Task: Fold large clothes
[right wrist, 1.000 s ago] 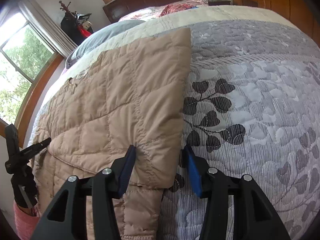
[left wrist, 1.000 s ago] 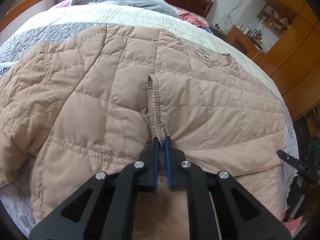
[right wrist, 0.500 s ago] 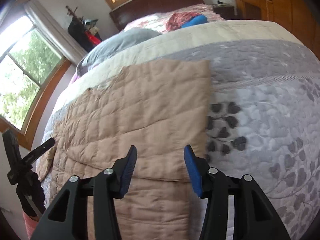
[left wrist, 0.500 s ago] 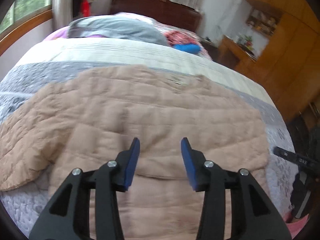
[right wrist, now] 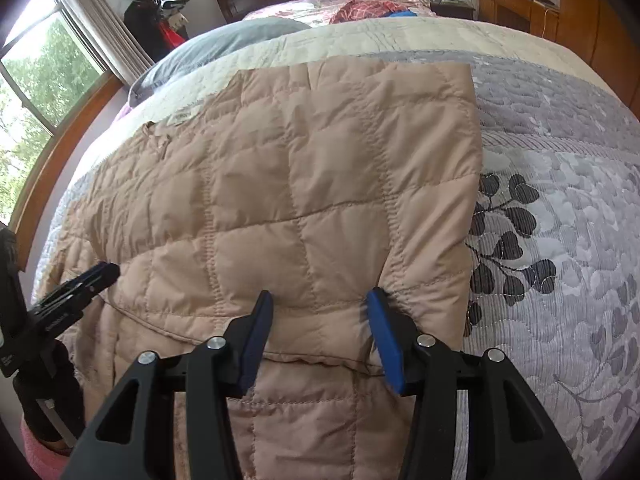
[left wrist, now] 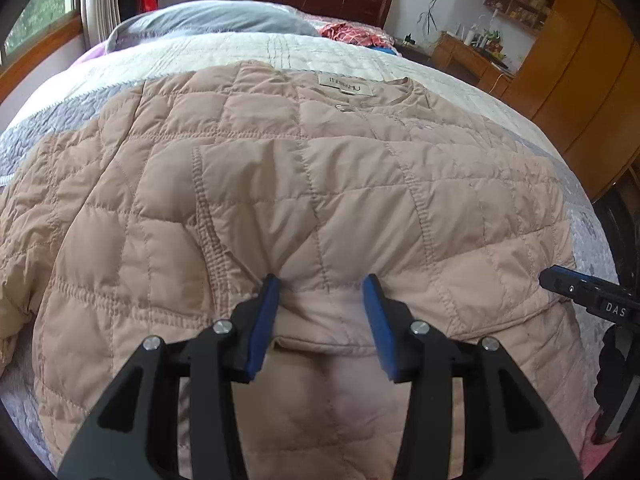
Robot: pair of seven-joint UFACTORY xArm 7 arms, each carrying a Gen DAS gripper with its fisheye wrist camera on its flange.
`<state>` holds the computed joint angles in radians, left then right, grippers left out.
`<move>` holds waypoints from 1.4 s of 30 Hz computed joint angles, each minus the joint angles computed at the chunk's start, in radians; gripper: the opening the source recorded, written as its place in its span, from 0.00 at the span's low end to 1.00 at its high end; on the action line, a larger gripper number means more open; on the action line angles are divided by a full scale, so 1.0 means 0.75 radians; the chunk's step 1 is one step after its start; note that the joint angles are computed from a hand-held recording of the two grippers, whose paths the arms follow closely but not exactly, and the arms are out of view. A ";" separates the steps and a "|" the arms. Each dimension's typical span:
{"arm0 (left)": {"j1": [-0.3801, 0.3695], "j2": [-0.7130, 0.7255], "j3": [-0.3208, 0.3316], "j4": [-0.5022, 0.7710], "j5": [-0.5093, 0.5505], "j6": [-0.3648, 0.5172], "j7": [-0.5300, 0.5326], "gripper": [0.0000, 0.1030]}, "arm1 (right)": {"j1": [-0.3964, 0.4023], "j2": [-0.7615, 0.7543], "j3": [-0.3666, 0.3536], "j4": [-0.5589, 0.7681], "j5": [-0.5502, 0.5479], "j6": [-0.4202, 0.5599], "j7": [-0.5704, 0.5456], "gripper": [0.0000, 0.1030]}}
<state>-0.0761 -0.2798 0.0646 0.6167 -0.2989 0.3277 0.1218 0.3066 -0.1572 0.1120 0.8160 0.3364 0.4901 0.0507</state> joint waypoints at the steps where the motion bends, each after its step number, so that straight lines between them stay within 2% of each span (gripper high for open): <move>1: 0.006 -0.002 -0.011 -0.012 0.013 -0.021 -0.010 0.43 | -0.002 0.005 0.015 0.000 -0.031 -0.016 0.031 0.48; 3: 0.011 -0.004 -0.015 -0.011 0.029 -0.021 -0.022 0.43 | -0.013 0.011 0.043 -0.008 -0.139 -0.044 0.094 0.49; 5: -0.001 -0.007 0.005 0.004 0.009 0.012 -0.005 0.42 | -0.027 0.010 0.055 0.000 -0.158 -0.027 0.095 0.49; 8: -0.013 -0.059 0.037 0.009 -0.070 0.073 -0.002 0.43 | 0.037 -0.049 -0.033 -0.025 0.061 -0.023 -0.098 0.50; 9: -0.022 -0.105 0.061 -0.005 -0.111 0.089 0.013 0.50 | 0.075 -0.103 -0.073 -0.064 0.193 -0.057 -0.230 0.50; 10: -0.027 -0.176 0.089 -0.035 -0.152 0.090 0.036 0.55 | 0.105 -0.146 -0.103 -0.089 0.291 -0.077 -0.327 0.56; 11: -0.013 -0.226 0.094 -0.057 -0.151 0.087 0.036 0.66 | 0.135 -0.198 -0.138 -0.125 0.370 -0.103 -0.407 0.66; 12: 0.012 -0.286 0.092 -0.087 -0.132 0.086 0.029 0.70 | 0.127 -0.257 -0.143 -0.167 0.393 -0.138 -0.432 0.69; 13: 0.050 -0.373 0.097 -0.131 -0.100 0.092 0.028 0.70 | 0.077 -0.282 -0.110 -0.183 0.361 -0.145 -0.400 0.70; 15: 0.127 -0.494 0.113 -0.188 -0.031 0.149 0.015 0.74 | 0.013 -0.317 -0.108 -0.198 0.238 -0.111 -0.282 0.70; 18: 0.286 -0.640 0.164 -0.265 0.079 0.252 0.000 0.74 | 0.040 -0.308 -0.196 -0.196 0.286 -0.062 -0.319 0.70; 22: 0.593 -0.756 0.281 -0.329 0.227 0.404 -0.003 0.74 | -0.006 -0.237 -0.172 -0.170 0.249 -0.023 -0.269 0.70; 25: 0.784 -0.732 0.379 -0.317 0.297 0.436 0.026 0.74 | -0.017 -0.199 -0.151 -0.162 0.245 -0.018 -0.260 0.70; 27: 0.860 -0.679 0.429 -0.281 0.300 0.437 0.036 0.74 | -0.018 -0.179 -0.148 -0.159 0.254 -0.015 -0.266 0.70; 28: 0.881 -0.638 0.491 -0.251 0.272 0.434 0.053 0.74 | -0.015 -0.168 -0.141 -0.156 0.262 -0.020 -0.265 0.70; 30: 0.888 -0.562 0.582 -0.191 0.197 0.430 0.091 0.74 | -0.017 -0.158 -0.137 -0.158 0.271 -0.018 -0.268 0.70; 32: 0.881 -0.471 0.638 -0.134 0.113 0.393 0.116 0.73 | -0.020 -0.154 -0.128 -0.162 0.272 -0.021 -0.265 0.70; 36: 0.796 -0.276 0.757 -0.006 -0.129 0.374 0.212 0.69 | -0.016 -0.139 -0.121 -0.160 0.285 -0.038 -0.272 0.70; 41: 0.799 -0.139 0.721 0.061 -0.300 0.310 0.271 0.64 | -0.020 -0.127 -0.117 -0.160 0.278 -0.048 -0.284 0.70; 42: 0.812 -0.117 0.700 0.066 -0.312 0.286 0.277 0.58 | -0.022 -0.124 -0.117 -0.162 0.275 -0.052 -0.287 0.70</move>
